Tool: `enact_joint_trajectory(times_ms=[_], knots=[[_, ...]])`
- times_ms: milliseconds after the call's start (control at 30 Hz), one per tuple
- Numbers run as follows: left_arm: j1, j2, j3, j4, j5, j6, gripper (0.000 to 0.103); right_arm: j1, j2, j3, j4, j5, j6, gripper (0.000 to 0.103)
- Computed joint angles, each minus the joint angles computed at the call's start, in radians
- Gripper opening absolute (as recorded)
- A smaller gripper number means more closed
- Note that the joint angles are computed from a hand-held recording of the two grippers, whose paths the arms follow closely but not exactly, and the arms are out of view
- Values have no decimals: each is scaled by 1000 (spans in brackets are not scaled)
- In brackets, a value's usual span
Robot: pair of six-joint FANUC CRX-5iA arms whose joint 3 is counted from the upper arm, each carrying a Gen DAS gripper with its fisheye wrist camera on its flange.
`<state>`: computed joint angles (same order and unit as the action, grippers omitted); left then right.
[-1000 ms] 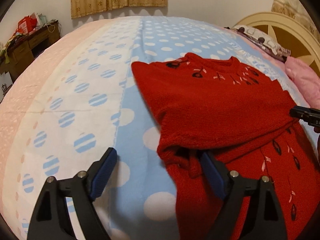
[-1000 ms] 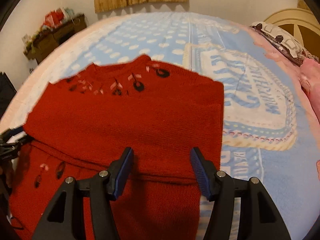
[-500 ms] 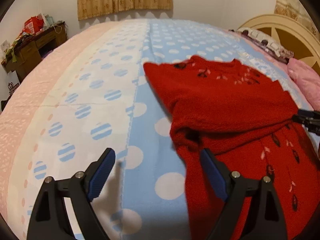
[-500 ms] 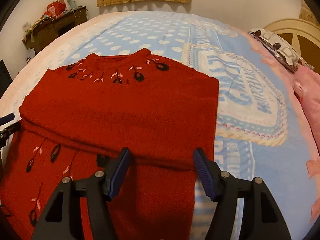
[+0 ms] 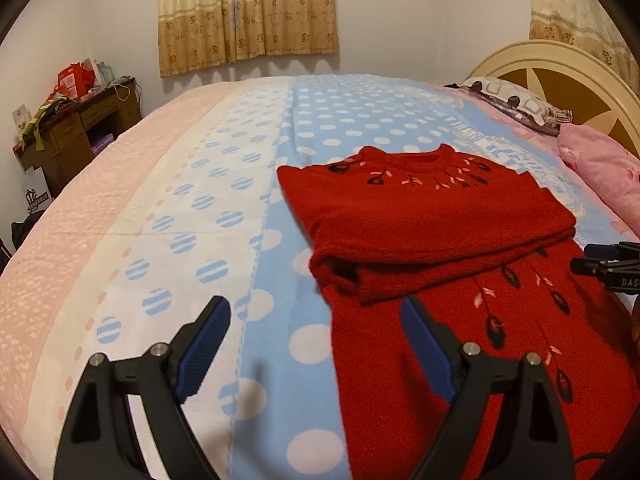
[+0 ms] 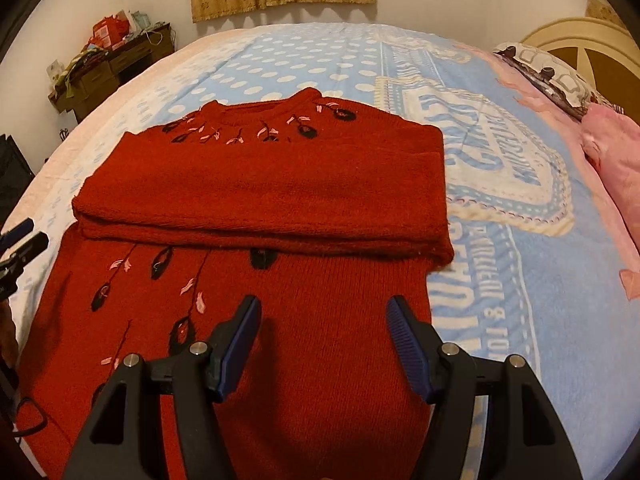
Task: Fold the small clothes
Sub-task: 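Open both grippers and withdraw them from the folded sweater, then move both open grippers back toward the sweater hem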
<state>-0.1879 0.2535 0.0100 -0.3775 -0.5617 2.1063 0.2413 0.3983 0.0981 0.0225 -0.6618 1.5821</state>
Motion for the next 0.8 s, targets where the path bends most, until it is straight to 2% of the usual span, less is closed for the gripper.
enact_joint_trajectory(times_ms=[567, 800], knots=[[-33, -81, -79, -26, 32, 68, 90, 3, -96, -120, -9, 50, -30, 66], [-64, -147, -124, -90, 41, 127, 90, 21, -165, -201, -14, 78, -19, 66]])
